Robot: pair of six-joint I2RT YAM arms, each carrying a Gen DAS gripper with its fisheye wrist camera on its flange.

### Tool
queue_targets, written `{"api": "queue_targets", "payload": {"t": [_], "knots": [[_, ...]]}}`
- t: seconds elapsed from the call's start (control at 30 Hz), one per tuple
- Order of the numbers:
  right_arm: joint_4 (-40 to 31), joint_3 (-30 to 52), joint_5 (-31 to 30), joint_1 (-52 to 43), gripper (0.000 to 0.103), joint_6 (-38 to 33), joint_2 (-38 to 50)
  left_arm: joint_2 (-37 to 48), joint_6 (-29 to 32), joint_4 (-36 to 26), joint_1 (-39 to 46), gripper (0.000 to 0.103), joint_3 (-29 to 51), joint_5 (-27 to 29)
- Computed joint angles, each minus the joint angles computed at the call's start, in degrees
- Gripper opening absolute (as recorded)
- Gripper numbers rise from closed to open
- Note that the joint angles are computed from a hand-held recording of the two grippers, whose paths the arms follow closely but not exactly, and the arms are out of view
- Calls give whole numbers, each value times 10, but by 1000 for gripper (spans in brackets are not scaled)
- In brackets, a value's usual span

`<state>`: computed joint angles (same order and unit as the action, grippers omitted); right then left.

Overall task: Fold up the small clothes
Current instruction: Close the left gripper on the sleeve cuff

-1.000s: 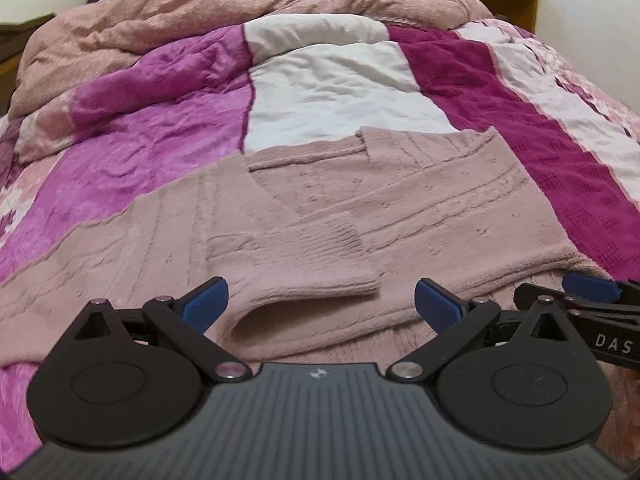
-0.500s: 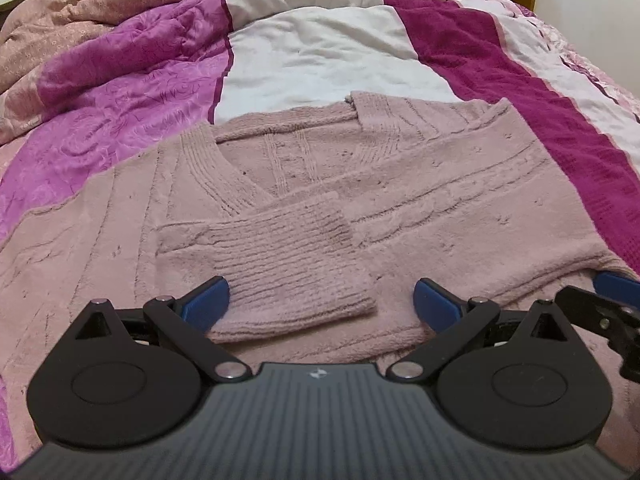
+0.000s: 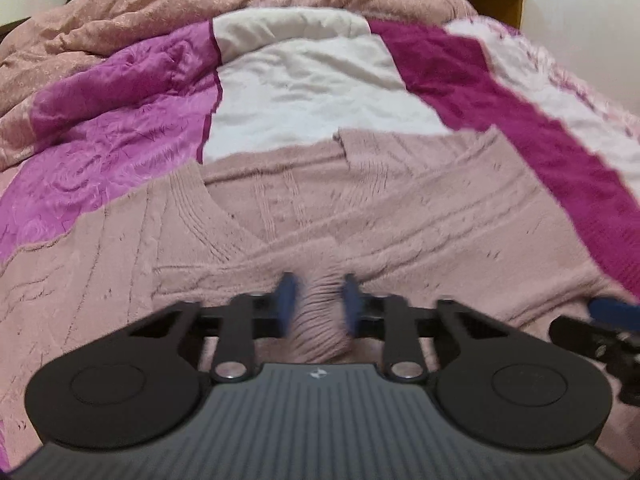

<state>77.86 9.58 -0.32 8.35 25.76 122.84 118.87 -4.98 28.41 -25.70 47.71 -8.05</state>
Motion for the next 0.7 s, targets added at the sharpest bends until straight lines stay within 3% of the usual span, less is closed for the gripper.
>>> {"api": "queue_targets", "payload": {"t": [0.23, 0.47, 0.6, 0.7], "knots": [[10, -1, 3, 2, 71, -2, 7, -64, -59, 43, 53, 9, -56, 29], [26, -3, -6, -6, 71, 2, 18, -121, -106, 84, 146, 8, -119, 29], [27, -2, -2, -4, 71, -1, 19, -132, -105, 48, 198, 8, -117, 79], [17, -3, 3, 0, 71, 0, 9, -138, -70, 13, 185, 9, -108, 83]]}}
